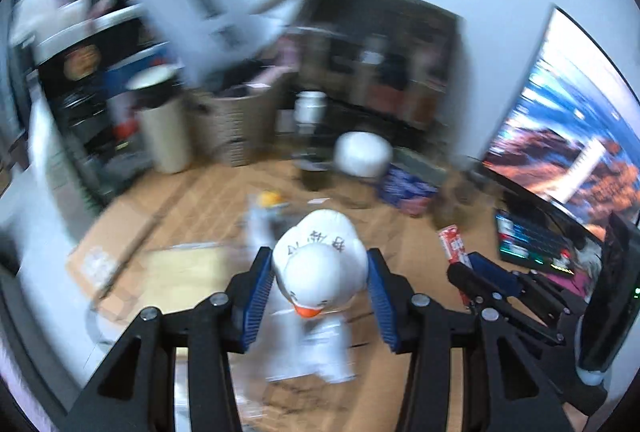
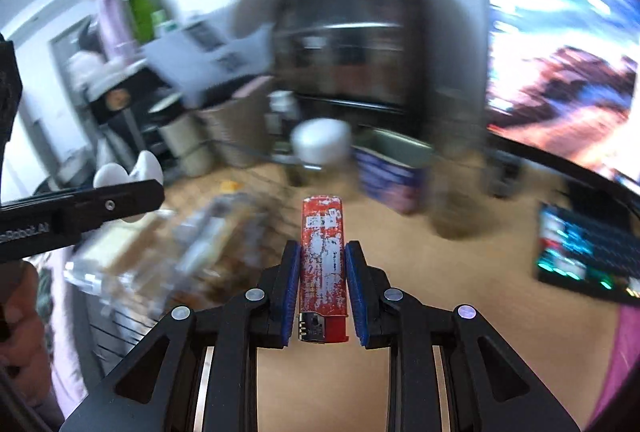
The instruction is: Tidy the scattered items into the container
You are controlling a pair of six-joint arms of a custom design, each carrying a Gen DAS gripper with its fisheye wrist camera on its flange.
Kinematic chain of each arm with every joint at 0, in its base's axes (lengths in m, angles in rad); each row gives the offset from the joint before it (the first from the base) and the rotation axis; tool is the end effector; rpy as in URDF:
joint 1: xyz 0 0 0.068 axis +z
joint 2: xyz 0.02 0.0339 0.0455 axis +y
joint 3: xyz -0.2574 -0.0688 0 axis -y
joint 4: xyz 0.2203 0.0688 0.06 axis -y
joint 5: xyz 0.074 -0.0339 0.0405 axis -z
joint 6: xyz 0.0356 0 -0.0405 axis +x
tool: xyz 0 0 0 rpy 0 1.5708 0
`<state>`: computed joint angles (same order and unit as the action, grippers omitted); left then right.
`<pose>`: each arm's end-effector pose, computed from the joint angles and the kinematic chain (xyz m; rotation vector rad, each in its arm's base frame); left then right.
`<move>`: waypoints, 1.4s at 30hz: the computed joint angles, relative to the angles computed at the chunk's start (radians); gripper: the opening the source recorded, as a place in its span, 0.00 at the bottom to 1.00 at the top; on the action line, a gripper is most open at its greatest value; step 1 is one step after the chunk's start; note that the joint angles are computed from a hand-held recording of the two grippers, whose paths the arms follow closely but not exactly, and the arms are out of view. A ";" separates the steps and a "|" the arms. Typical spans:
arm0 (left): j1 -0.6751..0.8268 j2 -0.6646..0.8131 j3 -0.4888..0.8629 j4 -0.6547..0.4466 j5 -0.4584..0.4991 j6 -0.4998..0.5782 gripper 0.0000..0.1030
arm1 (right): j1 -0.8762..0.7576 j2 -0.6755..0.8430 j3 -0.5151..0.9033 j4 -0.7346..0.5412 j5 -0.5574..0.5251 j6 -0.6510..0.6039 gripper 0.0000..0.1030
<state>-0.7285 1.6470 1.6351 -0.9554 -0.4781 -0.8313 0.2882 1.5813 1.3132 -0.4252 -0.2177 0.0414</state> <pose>0.2501 -0.2012 0.3406 -0.3034 2.3741 -0.1088 0.3187 0.1025 0.3009 -0.3960 2.2445 0.4206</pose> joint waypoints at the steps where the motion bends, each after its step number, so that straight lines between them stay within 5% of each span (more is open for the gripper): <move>1: 0.024 -0.044 -0.053 -0.009 0.000 -0.012 0.51 | 0.035 0.014 0.014 0.003 0.006 0.007 0.24; 7: 0.115 -0.199 -0.254 0.000 0.033 -0.018 0.51 | 0.214 0.119 0.121 0.006 0.043 0.047 0.24; 15: 0.164 -0.253 -0.346 0.052 0.085 0.002 0.51 | 0.303 0.231 0.236 -0.030 0.067 0.052 0.24; 18: 0.166 -0.248 -0.344 0.055 0.081 0.015 0.55 | 0.311 0.245 0.251 -0.037 0.073 0.055 0.27; 20: 0.153 -0.241 -0.336 0.041 0.048 0.013 0.65 | 0.313 0.257 0.274 -0.059 0.084 0.044 0.45; 21: 0.150 -0.239 -0.332 0.040 0.042 0.015 0.67 | 0.315 0.255 0.274 -0.062 0.090 0.042 0.47; 31: 0.148 -0.249 -0.321 0.047 0.050 0.019 0.67 | 0.286 0.199 0.229 -0.042 0.087 0.061 0.48; 42: -0.001 -0.152 -0.152 -0.017 -0.005 -0.019 0.68 | 0.190 0.001 0.061 -0.059 0.077 0.081 0.48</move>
